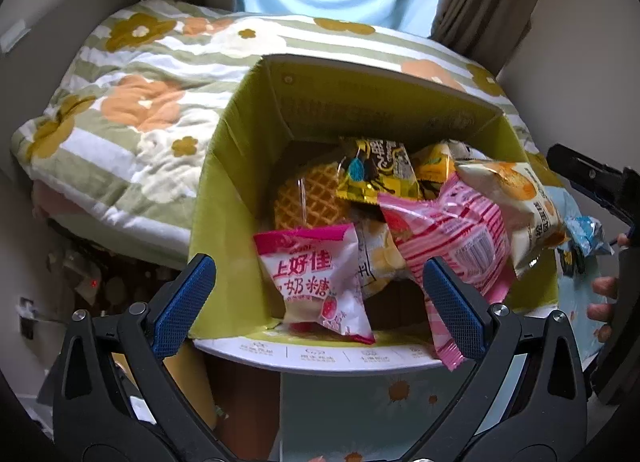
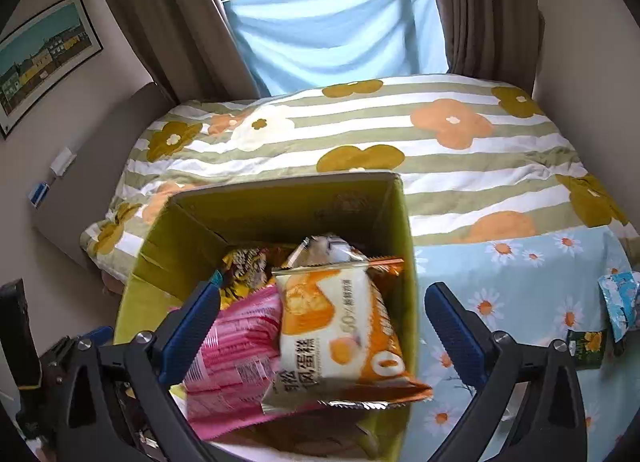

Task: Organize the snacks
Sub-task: 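Carry candy bag into box and release with left while right releases cake packet, then move both grippers back to the remaining snacks on the sheet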

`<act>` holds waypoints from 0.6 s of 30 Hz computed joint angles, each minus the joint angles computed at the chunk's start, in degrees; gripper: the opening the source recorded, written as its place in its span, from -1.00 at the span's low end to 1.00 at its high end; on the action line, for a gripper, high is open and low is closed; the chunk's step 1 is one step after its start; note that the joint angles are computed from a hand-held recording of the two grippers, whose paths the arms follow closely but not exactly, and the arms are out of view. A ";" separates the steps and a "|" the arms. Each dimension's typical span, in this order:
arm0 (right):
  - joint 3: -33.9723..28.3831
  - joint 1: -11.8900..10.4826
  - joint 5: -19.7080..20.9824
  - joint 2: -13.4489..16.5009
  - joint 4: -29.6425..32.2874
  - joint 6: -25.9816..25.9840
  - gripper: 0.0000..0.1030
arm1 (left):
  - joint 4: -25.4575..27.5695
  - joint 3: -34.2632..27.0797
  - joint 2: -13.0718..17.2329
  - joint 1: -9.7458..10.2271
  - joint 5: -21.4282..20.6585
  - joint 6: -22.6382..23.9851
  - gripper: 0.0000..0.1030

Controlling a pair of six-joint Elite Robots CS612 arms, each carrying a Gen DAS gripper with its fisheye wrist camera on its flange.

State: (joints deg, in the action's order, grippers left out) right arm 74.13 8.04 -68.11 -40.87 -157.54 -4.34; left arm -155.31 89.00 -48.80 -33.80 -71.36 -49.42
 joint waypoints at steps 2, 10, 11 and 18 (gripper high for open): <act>0.41 0.10 -1.21 -0.34 0.93 -1.07 0.98 | 0.25 -0.10 0.05 -0.08 -0.28 0.25 0.99; 3.26 -0.40 -0.73 -2.26 1.22 -0.93 0.98 | -1.76 0.72 -0.97 -0.78 0.74 1.88 0.99; 3.56 -0.38 -0.92 -2.44 0.91 -0.73 0.98 | -2.11 0.73 -1.04 -0.87 0.70 2.19 0.99; 7.75 -1.45 -2.42 -5.03 -2.94 2.23 0.98 | -6.05 0.48 -1.01 -1.81 -0.30 6.25 0.99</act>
State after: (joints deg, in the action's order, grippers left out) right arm 81.88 6.58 -70.53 -45.90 -160.48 -2.11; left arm -161.36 89.48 -49.81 -35.61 -71.66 -43.17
